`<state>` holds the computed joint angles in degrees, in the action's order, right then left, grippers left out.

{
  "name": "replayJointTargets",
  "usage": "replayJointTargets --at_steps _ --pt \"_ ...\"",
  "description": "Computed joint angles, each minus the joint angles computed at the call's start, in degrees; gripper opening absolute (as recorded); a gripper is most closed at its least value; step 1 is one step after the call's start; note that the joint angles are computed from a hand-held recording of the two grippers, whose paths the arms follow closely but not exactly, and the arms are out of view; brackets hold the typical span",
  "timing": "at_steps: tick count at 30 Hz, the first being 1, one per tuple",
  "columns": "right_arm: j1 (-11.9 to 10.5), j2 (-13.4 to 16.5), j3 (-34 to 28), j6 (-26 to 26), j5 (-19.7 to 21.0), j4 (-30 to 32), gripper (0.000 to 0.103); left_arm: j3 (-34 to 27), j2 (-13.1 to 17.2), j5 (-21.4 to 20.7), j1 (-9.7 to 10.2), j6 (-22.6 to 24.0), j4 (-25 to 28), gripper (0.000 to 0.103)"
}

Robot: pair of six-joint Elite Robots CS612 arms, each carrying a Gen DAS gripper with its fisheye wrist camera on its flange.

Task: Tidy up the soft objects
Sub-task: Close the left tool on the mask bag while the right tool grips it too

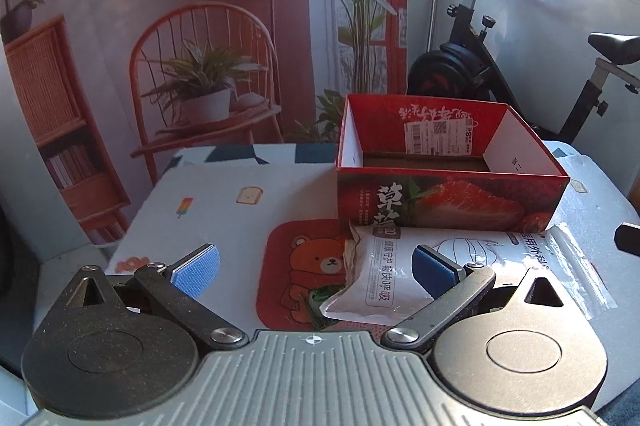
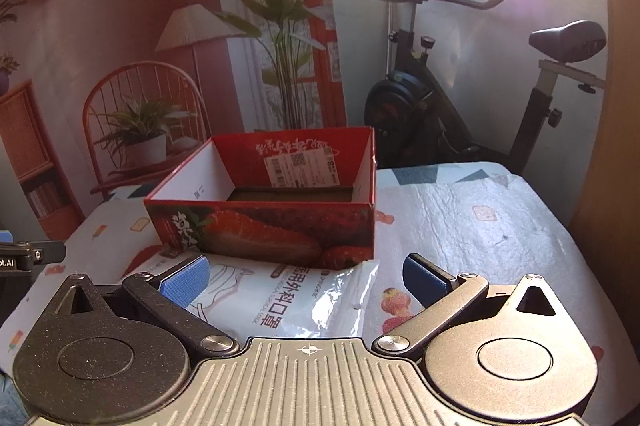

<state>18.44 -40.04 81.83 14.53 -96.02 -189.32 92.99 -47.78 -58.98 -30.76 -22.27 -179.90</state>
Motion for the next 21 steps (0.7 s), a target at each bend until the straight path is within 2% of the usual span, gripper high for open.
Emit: replayJointTargets --at_steps 2,5,8,12,21 --pt "0.26 1.21 -2.10 -0.19 -1.54 3.74 0.103 -1.34 1.45 -5.52 1.41 -3.16 -0.62 0.103" --pt "0.50 2.80 -4.73 0.73 -2.62 7.99 0.103 -3.43 3.52 -10.81 2.99 -5.46 -1.47 0.103" --pt "0.38 4.61 -7.61 2.69 -1.91 11.63 0.103 -5.76 4.84 -12.49 3.82 -6.13 0.33 0.103" --pt "0.26 6.68 -10.66 2.64 -0.29 14.09 0.102 -8.79 6.17 -15.29 5.04 -5.99 2.04 0.101" --pt "-0.42 8.48 -12.70 3.57 3.68 18.49 0.102 -14.95 9.24 -25.89 7.90 -3.52 10.75 0.083"
